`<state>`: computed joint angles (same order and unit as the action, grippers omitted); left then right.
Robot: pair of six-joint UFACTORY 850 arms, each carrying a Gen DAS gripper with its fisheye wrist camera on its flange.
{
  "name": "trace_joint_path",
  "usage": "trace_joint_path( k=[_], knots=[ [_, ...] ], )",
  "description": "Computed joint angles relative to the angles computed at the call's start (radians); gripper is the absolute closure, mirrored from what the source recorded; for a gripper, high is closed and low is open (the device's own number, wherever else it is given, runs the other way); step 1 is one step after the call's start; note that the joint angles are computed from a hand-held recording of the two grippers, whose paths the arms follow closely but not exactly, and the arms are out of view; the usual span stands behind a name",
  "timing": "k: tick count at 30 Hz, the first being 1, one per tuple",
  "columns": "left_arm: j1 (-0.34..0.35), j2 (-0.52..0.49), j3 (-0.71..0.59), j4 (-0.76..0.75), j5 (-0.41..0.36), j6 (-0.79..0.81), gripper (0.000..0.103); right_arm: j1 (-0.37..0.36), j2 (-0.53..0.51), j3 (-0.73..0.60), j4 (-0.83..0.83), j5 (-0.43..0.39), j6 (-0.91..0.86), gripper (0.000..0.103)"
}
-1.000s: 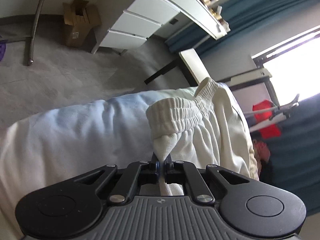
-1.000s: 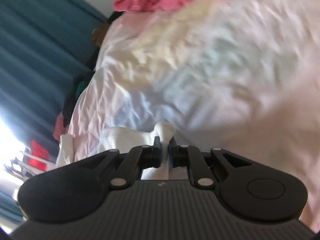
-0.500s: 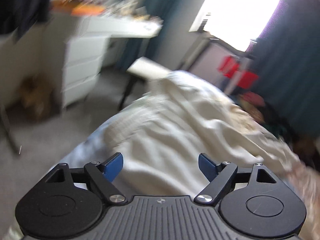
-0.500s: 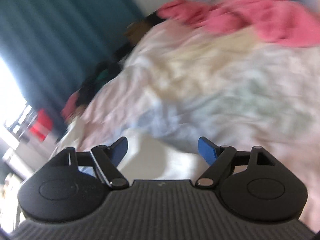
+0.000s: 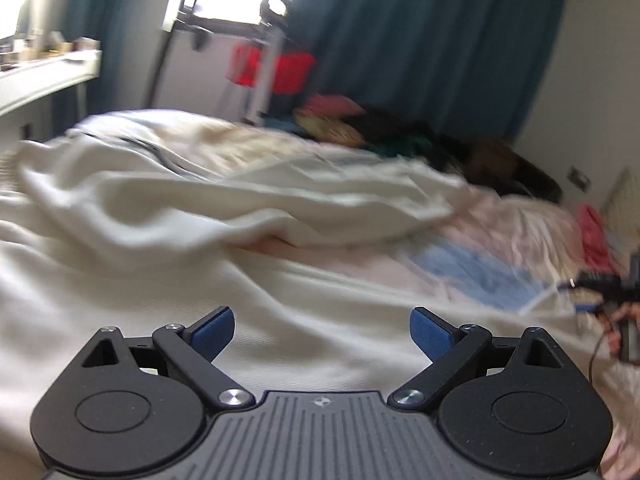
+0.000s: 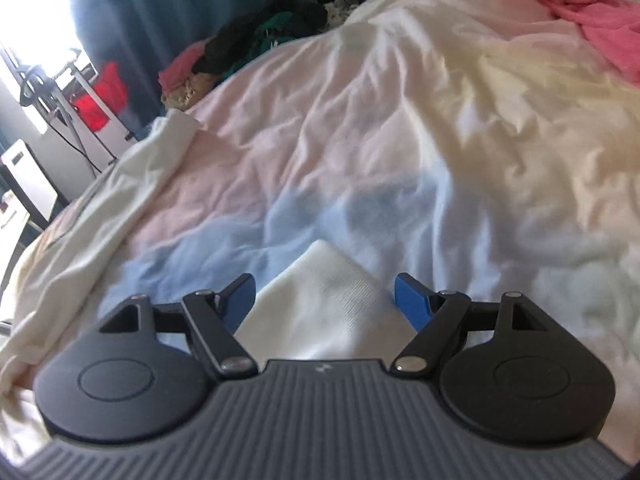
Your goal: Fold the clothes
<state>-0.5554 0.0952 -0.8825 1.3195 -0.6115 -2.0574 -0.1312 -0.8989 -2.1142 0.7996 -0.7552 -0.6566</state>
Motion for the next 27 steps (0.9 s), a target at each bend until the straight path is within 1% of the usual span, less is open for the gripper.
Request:
trace_joint_path(
  k=[2, 3, 4, 6, 7, 8, 9, 10, 11, 12, 13, 15, 17, 21, 22, 23, 24, 25, 26, 27],
  knots=[
    [0.011, -0.029, 0.007, 0.037, 0.053, 0.002, 0.008, -0.002, -0.055, -0.077, -0.030, -0.042, 0.014, 0.025],
    [0.012, -0.040, 0.008, 0.045, 0.061, 0.007, 0.008, -0.001, -0.077, -0.109, -0.053, -0.059, 0.024, 0.024],
    [0.013, -0.050, 0.010, 0.052, 0.068, 0.012, 0.008, -0.002, -0.102, -0.146, -0.062, -0.093, 0.028, 0.023],
    [0.019, -0.049, 0.022, 0.059, 0.076, -0.016, 0.008, -0.011, -0.159, -0.232, -0.021, -0.212, -0.010, 0.024],
    [0.022, -0.049, 0.028, 0.063, 0.080, -0.030, 0.008, -0.012, -0.171, -0.251, -0.002, -0.248, -0.044, 0.024],
    [0.025, -0.049, 0.033, 0.067, 0.084, -0.044, 0.008, -0.008, -0.158, -0.230, 0.008, -0.245, -0.097, 0.029],
    [0.029, -0.048, 0.039, 0.071, 0.088, -0.059, 0.008, -0.002, -0.127, -0.184, 0.005, -0.208, -0.131, 0.048],
    [0.035, -0.039, 0.046, 0.081, 0.100, -0.085, 0.008, 0.005, -0.094, -0.137, -0.004, -0.162, -0.152, 0.064],
    [0.035, -0.037, 0.048, 0.091, 0.095, -0.101, 0.008, 0.012, -0.063, -0.091, -0.009, -0.117, -0.175, 0.085],
    [0.035, -0.036, 0.049, 0.101, 0.088, -0.115, 0.008, 0.011, -0.037, -0.055, 0.028, -0.087, -0.198, 0.086],
    [0.027, -0.033, 0.050, 0.107, 0.067, -0.116, 0.008, 0.006, -0.012, -0.020, 0.089, -0.065, -0.227, 0.087],
    [0.013, -0.023, 0.055, 0.123, 0.034, -0.127, 0.008, -0.002, 0.048, 0.064, 0.257, -0.005, -0.339, 0.087],
    [-0.002, -0.008, 0.065, 0.143, 0.007, -0.144, 0.008, -0.003, 0.087, 0.113, 0.418, 0.051, -0.419, 0.087],
    [-0.021, 0.002, 0.072, 0.137, -0.029, -0.137, 0.008, 0.010, 0.082, 0.111, 0.549, 0.134, -0.423, 0.087],
    [-0.025, 0.001, 0.072, 0.135, -0.042, -0.134, 0.008, 0.016, 0.074, 0.102, 0.531, 0.149, -0.388, 0.086],
    [-0.027, -0.003, 0.071, 0.132, -0.056, -0.126, 0.008, 0.023, 0.061, 0.085, 0.482, 0.158, -0.327, 0.082],
    [-0.030, -0.008, 0.068, 0.120, -0.068, -0.110, 0.008, 0.029, 0.048, 0.067, 0.431, 0.166, -0.263, 0.076],
    [-0.031, -0.011, 0.066, 0.106, -0.074, -0.098, 0.008, 0.033, 0.037, 0.052, 0.381, 0.166, -0.194, 0.072],
    [-0.027, -0.013, 0.065, 0.090, -0.071, -0.091, 0.008, 0.035, 0.031, 0.047, 0.354, 0.159, -0.145, 0.066],
    [-0.023, -0.015, 0.064, 0.074, -0.069, -0.084, 0.008, 0.032, 0.039, 0.067, 0.361, 0.159, -0.137, 0.060]
  ],
)
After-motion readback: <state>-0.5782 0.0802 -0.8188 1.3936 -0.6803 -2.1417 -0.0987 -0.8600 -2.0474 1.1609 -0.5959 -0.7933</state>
